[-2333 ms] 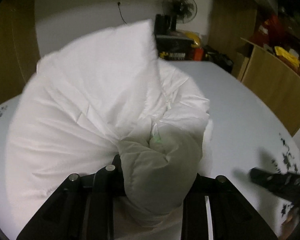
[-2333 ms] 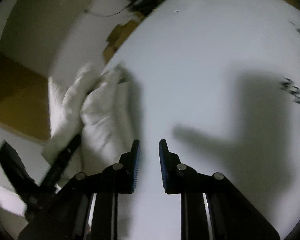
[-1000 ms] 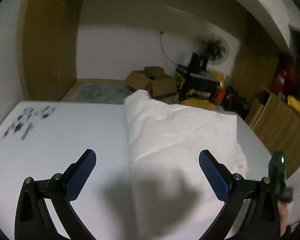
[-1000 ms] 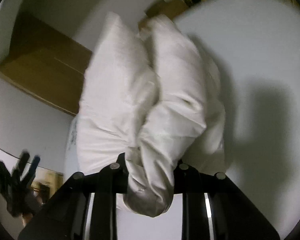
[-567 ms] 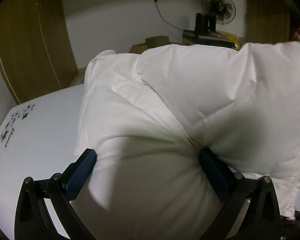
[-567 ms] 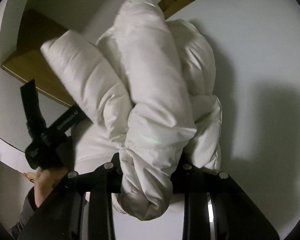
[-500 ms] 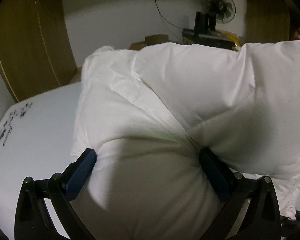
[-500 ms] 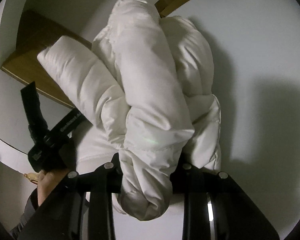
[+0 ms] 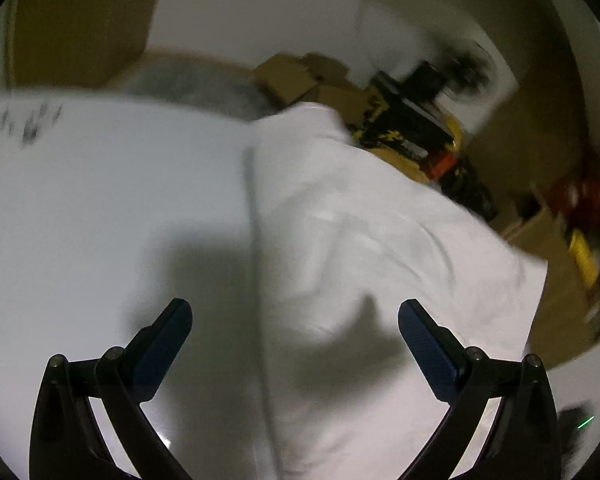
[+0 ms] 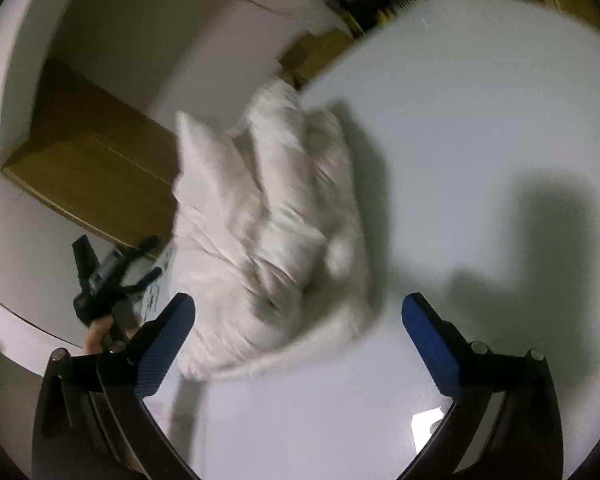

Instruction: Fold large clothes

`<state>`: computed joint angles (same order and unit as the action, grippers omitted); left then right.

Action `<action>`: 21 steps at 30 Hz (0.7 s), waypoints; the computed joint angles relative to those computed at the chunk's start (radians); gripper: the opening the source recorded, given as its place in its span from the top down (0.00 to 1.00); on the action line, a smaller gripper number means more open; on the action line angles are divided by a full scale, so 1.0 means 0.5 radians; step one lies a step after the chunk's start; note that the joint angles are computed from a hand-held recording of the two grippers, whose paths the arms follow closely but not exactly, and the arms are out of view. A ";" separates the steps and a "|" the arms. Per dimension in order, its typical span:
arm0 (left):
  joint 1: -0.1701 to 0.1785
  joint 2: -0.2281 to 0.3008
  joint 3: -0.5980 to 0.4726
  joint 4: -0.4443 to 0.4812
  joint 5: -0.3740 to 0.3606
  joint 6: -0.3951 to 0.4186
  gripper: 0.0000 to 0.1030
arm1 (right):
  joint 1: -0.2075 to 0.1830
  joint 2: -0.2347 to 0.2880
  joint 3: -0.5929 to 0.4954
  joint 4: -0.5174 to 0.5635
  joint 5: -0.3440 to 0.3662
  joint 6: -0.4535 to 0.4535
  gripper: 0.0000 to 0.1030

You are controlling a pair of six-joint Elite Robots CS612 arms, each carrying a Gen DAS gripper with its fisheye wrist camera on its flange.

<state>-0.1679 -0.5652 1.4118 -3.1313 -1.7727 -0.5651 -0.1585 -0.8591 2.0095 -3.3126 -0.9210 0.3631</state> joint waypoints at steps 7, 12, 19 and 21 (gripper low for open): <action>0.158 0.241 -0.339 0.043 -0.637 -0.278 0.00 | 0.021 0.074 -0.064 0.159 0.065 -0.001 0.00; 0.168 0.442 -0.708 0.215 -0.991 -0.177 0.00 | 0.028 0.090 -0.089 0.190 0.117 -0.045 0.00; 0.147 0.609 -1.074 0.509 -0.963 0.077 0.00 | 0.007 0.138 -0.151 0.271 0.149 -0.124 0.00; 0.140 0.661 -1.181 0.587 -0.941 0.136 0.00 | 0.015 0.161 -0.190 0.297 0.177 -0.124 0.00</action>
